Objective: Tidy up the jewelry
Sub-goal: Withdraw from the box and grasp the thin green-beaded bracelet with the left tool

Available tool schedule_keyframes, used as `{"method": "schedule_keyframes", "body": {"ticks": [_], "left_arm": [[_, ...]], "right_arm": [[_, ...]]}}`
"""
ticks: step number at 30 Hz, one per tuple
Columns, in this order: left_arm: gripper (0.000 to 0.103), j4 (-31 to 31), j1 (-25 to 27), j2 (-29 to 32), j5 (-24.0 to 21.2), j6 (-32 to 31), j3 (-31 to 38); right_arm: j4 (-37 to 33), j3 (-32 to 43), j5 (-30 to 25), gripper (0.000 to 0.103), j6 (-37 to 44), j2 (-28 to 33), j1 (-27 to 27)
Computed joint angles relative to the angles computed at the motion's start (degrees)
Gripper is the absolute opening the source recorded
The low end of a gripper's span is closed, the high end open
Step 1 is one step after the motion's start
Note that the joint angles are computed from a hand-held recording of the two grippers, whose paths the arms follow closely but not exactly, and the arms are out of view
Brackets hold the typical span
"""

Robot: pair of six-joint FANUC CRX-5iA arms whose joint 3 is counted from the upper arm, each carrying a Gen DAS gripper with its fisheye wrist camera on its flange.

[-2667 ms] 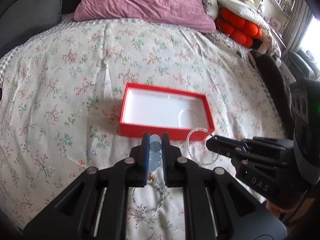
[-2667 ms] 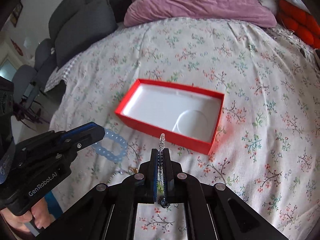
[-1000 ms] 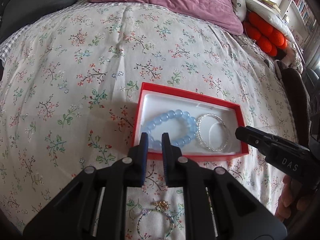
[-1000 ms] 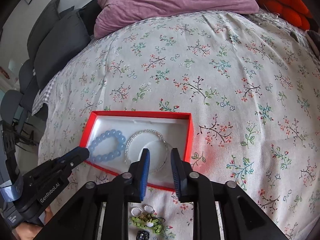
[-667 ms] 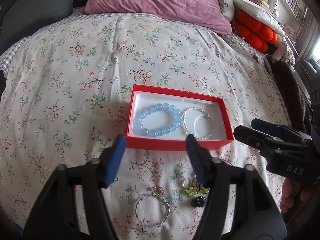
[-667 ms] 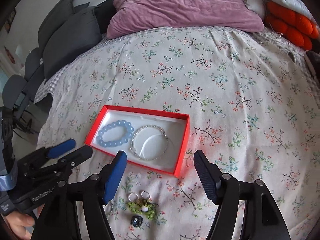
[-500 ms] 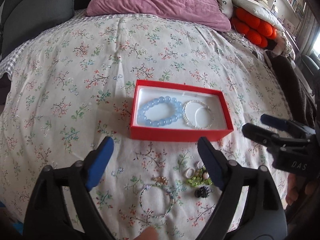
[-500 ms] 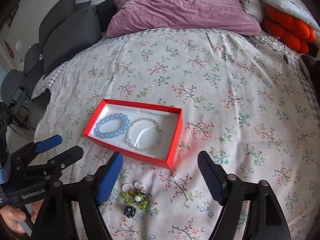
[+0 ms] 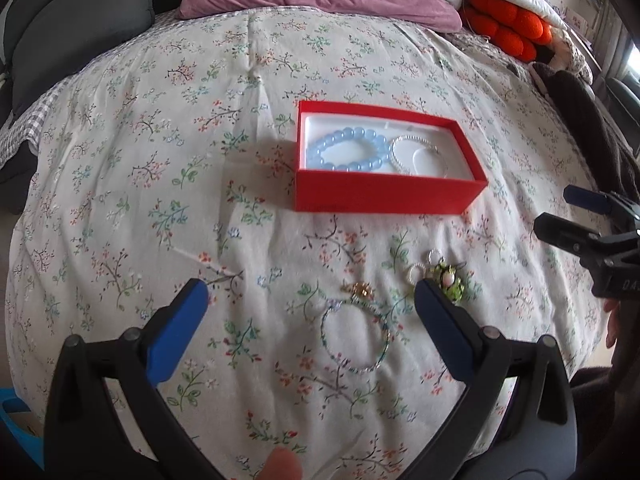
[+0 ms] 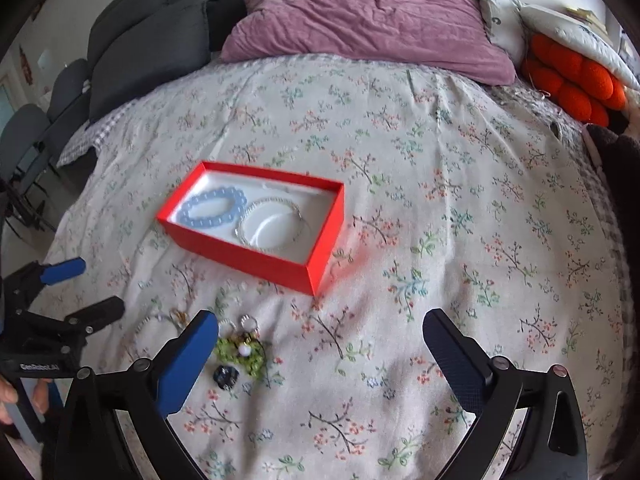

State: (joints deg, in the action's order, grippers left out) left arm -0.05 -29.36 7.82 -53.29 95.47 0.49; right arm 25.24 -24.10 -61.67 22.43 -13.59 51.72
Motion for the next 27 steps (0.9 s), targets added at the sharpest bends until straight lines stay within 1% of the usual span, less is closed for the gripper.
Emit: {"method": "schedule_keyframes", "body": {"ticks": [10, 14, 18, 21, 25, 27], "left_arm": [[0.102, -0.31, 0.75, -2.2, 0.14, -3.81, -4.6], [0.102, -0.24, 1.8, -1.89, -0.78, -4.59, -5.76], [0.102, 2.71, 3.07, -1.95, -0.25, -7.79, -7.9], [0.102, 6.24, 3.83, -2.33, 1.25, -12.05, -9.92], [0.102, 12.9, 4.88, -2.0, 2.3, -17.44, -11.62], [0.099, 16.0, 5.09, -1.89, 3.13, -18.73, -12.3]], "right_arm": [[-2.16, -1.51, -1.73, 0.103, 1.75, -0.91, 1.98], [-2.29, -2.42, -1.91, 0.103, 1.42, -0.91, 2.74], [-4.51, -2.24, -2.54, 0.103, 3.41, 0.09, 2.59], [-5.46, -2.1, -3.02, 0.103, 4.52, 0.8, 2.67], [-6.42, -1.74, -3.15, 0.103, 5.4, 1.32, 2.57], [-6.34, -1.59, -3.1, 0.103, 5.4, 1.48, 2.65]]}}
